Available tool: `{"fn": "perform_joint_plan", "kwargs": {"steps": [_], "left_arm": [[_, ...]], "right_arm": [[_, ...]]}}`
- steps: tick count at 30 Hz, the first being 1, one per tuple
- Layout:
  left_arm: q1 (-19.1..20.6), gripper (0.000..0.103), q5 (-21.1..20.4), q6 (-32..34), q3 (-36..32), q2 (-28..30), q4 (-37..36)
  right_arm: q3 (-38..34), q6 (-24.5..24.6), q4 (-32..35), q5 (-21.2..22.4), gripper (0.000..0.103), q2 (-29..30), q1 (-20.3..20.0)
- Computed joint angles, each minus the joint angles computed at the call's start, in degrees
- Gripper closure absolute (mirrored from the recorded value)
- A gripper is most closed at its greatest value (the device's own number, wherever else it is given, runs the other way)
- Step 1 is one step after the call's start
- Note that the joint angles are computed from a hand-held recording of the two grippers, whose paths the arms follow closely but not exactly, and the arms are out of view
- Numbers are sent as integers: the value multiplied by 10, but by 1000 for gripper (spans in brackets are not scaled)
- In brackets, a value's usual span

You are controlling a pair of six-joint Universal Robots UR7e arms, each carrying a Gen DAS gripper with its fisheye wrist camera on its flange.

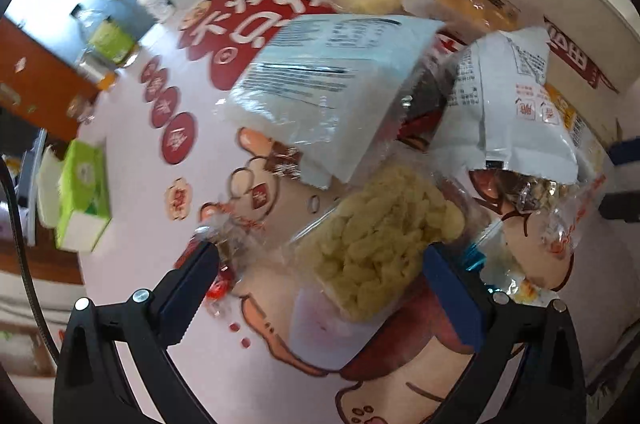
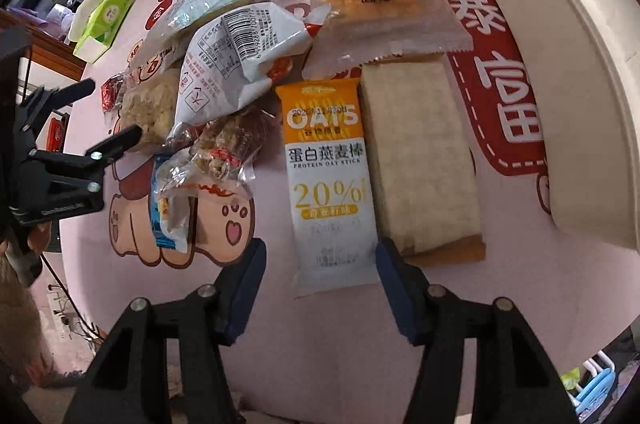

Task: Organize snacks
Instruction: 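Grasp the bag of puffed snacks with the left gripper while the right grasps the OATS bar, then carry both snacks over the white tray and open both grippers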

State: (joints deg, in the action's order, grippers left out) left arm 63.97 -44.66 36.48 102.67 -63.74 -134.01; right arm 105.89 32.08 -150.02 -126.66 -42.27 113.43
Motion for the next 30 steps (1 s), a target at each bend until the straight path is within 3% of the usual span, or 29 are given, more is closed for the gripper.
{"fn": "perform_joint_plan", "kwargs": {"steps": [9, 13, 14, 15, 19, 23, 30], "left_arm": [[15, 1, -20, -10, -42, 23, 93], [20, 2, -12, -20, -41, 26, 103], [22, 4, -16, -30, -46, 26, 112], [24, 7, -22, -47, -55, 28, 129], [26, 35, -42, -102, -75, 28, 163], [17, 38, -29, -156, -60, 15, 174], [-21, 38, -44, -239, -7, -69, 213]], "right_arm": [[-24, -18, -10, -19, 46, 18, -15], [-49, -42, 13, -56, 48, 41, -4], [-60, -44, 24, -72, 51, 50, 1], [-65, -53, 30, -86, 62, 56, 4], [-58, -56, 7, -68, 63, 53, -1], [-37, -56, -22, -54, 64, 38, -4], [-4, -57, -30, -67, 64, -2, 25]]}}
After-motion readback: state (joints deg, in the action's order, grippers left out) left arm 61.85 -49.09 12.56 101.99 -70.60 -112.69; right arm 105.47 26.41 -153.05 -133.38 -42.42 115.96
